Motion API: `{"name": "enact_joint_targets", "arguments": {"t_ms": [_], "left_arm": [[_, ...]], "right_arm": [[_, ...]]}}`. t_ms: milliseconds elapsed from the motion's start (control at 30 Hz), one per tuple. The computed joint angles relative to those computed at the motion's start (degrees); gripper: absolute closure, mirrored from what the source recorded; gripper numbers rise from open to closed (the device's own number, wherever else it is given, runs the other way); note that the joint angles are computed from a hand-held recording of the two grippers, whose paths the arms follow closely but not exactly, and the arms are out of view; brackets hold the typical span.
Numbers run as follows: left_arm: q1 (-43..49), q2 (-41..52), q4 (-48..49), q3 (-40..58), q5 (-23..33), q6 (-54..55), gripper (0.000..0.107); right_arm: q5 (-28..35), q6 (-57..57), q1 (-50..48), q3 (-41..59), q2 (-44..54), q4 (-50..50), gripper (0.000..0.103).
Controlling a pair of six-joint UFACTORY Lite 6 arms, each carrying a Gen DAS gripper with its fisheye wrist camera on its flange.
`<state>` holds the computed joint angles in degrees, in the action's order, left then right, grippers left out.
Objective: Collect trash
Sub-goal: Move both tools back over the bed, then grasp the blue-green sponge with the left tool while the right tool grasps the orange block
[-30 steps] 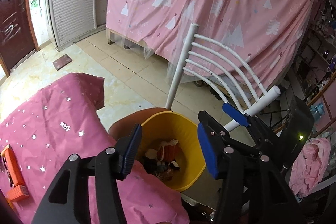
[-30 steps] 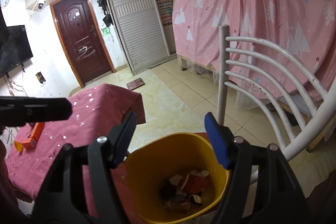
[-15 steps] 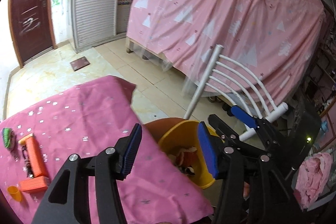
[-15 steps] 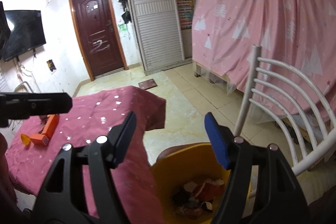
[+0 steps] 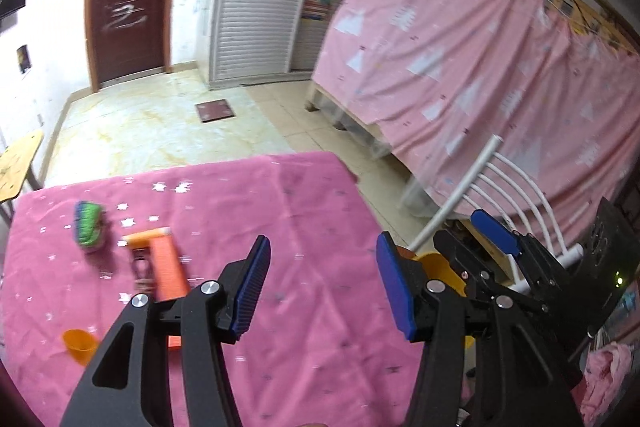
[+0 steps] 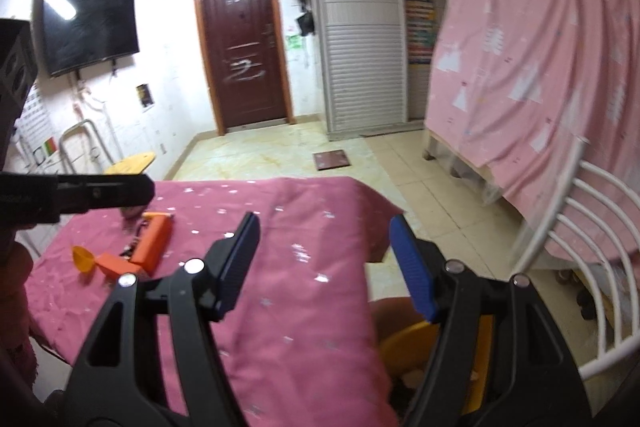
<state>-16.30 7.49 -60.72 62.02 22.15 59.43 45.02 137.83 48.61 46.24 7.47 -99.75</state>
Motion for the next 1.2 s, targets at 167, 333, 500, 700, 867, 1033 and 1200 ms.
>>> {"name": "enact_joint_targets", "arguments": {"t_ms": [167,333,500,700,867,1033,1200], "left_arm": [[6.73,1.17,-0.3,0.93,1.34,2.47,0.059],[12.51,5.15,0.76,4.6,2.35,3.3,0.059],[18.13,12.92,4.33,12.83,5.13,0.93,0.059],[22.24,21.6,9.13,22.48,6.57,-2.95,0.059],[23.43,30.71,17.27,33.72,8.42,-11.01,0.059],[23.97,41.53,24.1,47.65,12.72,-18.86,0.059],[23.45,50.93,31.14,59.82,15.84,-25.89,0.059]], "right_arm": [[-2.91,-3.9,-0.02,10.32,7.93,-0.35,0.038],[-5.63,-7.47,0.07,18.85,14.61,-0.14,0.038],[-9.09,-12.37,-0.65,28.11,21.65,1.75,0.038],[-12.61,-20.6,-1.49,39.27,29.73,6.22,0.038],[-14.72,-31.6,-1.9,51.34,38.0,13.78,0.038],[-18.84,-40.79,-3.77,60.88,44.36,21.29,0.038],[-20.42,-54.07,-4.56,72.04,51.8,33.07,0.038]]}}
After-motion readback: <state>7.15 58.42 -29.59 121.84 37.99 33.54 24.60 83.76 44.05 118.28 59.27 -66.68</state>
